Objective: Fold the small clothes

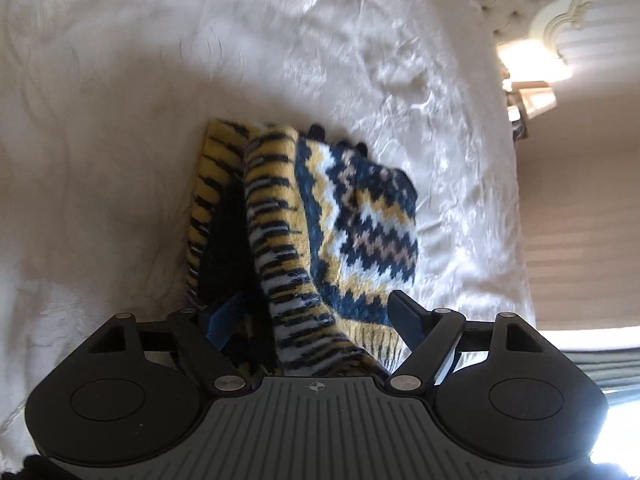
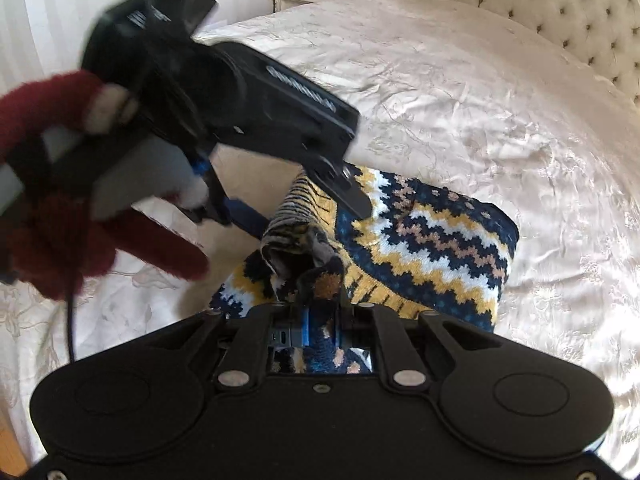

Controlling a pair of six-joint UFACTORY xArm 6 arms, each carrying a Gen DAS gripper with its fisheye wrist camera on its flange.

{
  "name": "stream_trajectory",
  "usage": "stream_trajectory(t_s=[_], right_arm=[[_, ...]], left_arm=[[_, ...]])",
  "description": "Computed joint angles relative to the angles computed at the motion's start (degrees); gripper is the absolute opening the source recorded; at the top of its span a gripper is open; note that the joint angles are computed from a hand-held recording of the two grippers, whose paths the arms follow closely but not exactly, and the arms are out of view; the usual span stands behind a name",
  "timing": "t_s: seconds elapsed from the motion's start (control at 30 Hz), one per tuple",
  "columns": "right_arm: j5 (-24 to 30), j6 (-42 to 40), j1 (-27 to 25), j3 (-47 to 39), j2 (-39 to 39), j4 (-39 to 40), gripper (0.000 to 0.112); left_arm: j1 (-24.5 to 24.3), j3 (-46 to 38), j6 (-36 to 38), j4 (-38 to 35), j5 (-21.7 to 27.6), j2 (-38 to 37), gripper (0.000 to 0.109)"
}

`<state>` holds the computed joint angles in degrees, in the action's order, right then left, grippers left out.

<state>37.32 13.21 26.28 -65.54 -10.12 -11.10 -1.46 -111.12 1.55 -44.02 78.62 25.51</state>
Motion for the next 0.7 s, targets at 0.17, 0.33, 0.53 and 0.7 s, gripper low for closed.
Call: stream_trajectory(t_s=[0.17, 0.33, 0.53, 0.7], right_arm=[[0.15, -0.06, -0.08, 0.11, -0.39, 0.39, 0.017], [-0.32, 0.86, 0.06, 0.19, -0.64, -0.26, 0.017], [-2.34, 0.99, 1.23, -1.0, -0.41, 1.75, 0.017], [-0.45, -3.82, 3.08, -4.0, 5.52, 6.22, 0.022]], left_arm=[[-1.85, -3.7, 1.96, -0.8, -0.53, 2.86, 0.076], [-2.91, -4.87, 1.9, -0.26, -2.78, 4.08, 0.007], [-1.1, -6.23, 8.47, 2.08, -2.44, 1.4, 0.007], [-0.24, -7.15, 5.38, 8.68, 0.68, 4.26, 0.01]])
